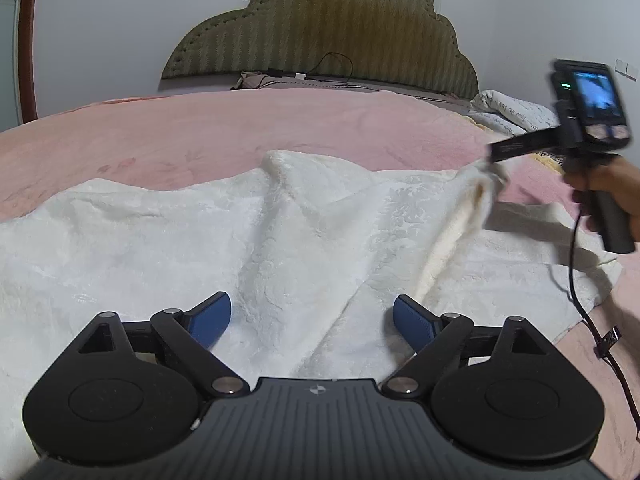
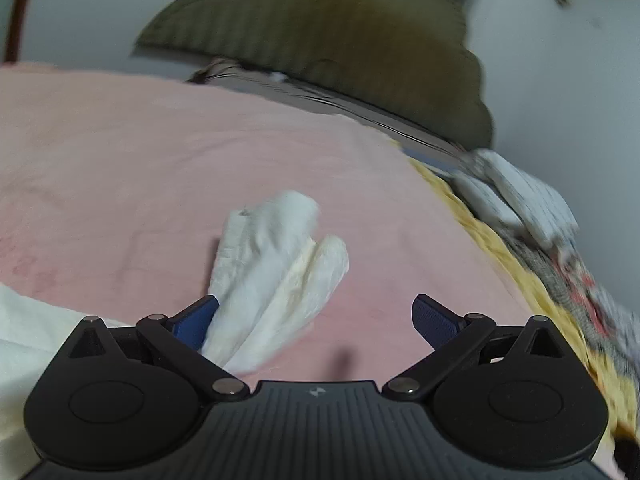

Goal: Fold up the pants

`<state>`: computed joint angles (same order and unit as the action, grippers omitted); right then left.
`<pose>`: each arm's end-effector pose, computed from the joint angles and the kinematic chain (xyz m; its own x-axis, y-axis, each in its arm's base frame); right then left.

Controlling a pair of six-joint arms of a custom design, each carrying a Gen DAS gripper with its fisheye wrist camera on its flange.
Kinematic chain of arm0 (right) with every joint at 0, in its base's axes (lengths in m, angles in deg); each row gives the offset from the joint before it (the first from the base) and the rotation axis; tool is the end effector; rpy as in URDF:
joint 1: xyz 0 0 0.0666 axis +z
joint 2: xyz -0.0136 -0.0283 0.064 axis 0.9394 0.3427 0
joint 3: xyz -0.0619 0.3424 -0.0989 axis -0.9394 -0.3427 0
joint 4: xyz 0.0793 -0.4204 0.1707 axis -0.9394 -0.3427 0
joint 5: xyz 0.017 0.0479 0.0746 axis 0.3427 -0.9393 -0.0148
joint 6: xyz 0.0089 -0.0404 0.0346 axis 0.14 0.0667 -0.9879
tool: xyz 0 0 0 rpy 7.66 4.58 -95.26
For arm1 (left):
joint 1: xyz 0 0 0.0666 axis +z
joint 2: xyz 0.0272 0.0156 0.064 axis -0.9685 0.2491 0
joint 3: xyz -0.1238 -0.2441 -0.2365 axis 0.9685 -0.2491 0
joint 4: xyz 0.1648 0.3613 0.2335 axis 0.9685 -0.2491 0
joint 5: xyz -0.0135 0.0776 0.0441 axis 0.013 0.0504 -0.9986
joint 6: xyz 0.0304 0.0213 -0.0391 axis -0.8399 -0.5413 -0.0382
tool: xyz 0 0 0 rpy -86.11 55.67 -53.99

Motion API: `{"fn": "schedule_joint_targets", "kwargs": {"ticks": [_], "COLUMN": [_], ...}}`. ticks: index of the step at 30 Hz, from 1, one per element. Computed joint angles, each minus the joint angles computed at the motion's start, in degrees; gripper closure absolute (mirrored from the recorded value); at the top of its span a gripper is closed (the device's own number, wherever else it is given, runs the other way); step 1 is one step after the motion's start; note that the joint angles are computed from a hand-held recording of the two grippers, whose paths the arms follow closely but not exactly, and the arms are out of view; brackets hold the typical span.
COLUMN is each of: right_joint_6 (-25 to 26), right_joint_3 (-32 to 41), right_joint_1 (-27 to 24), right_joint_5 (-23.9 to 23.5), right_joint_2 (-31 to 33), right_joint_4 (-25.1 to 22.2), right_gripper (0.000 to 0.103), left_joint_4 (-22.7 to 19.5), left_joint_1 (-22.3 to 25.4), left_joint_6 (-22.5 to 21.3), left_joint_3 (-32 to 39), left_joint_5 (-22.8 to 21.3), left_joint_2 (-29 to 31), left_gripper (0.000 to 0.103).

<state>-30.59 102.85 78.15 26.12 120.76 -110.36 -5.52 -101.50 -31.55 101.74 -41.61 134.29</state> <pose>0.6428 0.0714 0.4432 -0.5936 -0.0127 -0.8047 0.3774 0.8787 -0.2922 0.5246 -0.2564 0.4104 -0.5526 0.1767 -0.8145 0.4073 0.9099 -0.0790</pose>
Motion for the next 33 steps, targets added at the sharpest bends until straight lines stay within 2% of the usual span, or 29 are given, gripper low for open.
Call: {"fn": "schedule_joint_targets", "kwargs": {"ticks": [2,3,4,6,9,11,13,14,16,19,20,23,26,29,32,33], "right_joint_6": [-1.1,-1.8,-3.9,-10.0,-21.6,-30.3,-37.8,-41.3,-47.3,-52.3,-53.9,-56.6,-55.8,-54.9,-52.5,-51.3], "right_joint_3": [-4.9,-7.2,-10.0,-14.3,-19.8,-22.9,-27.2,-29.2,-32.3,-34.1,-34.0,-33.9,-31.9,-30.0,-28.6,-28.3], "right_joint_1": [-1.0,-1.7,-2.8,-5.2,-9.5,-11.1,-12.5,-13.2,-14.0,-14.2,-14.1,-12.8,-11.6,-10.6,-9.6,-9.4], "right_joint_5": [7.2,8.7,7.1,-2.1,-23.2,-31.7,-39.0,-42.7,-49.1,-55.2,-56.9,-60.9,-62.6,-60.4,-52.6,-49.8], "right_joint_2": [-3.9,-6.0,-8.9,-13.9,-19.6,-21.8,-24.4,-25.4,-26.6,-26.3,-25.7,-24.6,-22.3,-20.4,-19.4,-19.2], "right_joint_4": [2.6,4.0,5.2,6.2,8.7,10.4,14.4,16.6,20.5,24.9,26.0,28.1,27.2,27.5,27.7,27.6], "right_gripper": [0.000,0.000,0.000,0.000,0.000,0.000,0.000,0.000,0.000,0.001,0.001,0.001,0.001,0.001,0.003,0.008], "left_joint_4": [0.6,1.8,4.0,6.5,6.3,7.4,7.3,6.6,3.3,-1.8,-2.7,-3.3,-2.4,-0.7,0.0,0.1], "left_joint_1": [-0.2,-0.5,-0.8,-1.6,-4.5,-6.1,-7.3,-7.4,-7.3,-6.9,-7.0,-7.0,-7.2,-7.7,-8.1,-8.1], "left_joint_6": [-0.7,-1.8,-4.0,-9.5,-18.4,-23.9,-27.8,-28.9,-28.6,-26.7,-26.5,-26.8,-27.6,-28.9,-29.3,-29.4], "left_joint_3": [-0.4,-1.0,-2.0,-3.2,-2.1,-1.6,-0.1,1.4,5.0,10.1,10.8,11.6,11.2,10.2,9.7,9.7], "left_joint_5": [-0.5,-0.6,0.0,2.5,2.1,1.1,-0.5,-0.7,0.3,1.0,0.8,0.3,-0.3,-1.7,-1.7,-1.5], "left_joint_2": [-0.4,-0.9,-1.7,-2.9,-2.7,-1.9,-0.3,1.2,4.1,8.1,8.8,9.7,9.8,9.5,9.2,9.3], "left_gripper": [0.014,0.015,0.015,0.013,0.014,0.014,0.019,0.022,0.035,0.049,0.051,0.054,0.054,0.054,0.054,0.054]}}
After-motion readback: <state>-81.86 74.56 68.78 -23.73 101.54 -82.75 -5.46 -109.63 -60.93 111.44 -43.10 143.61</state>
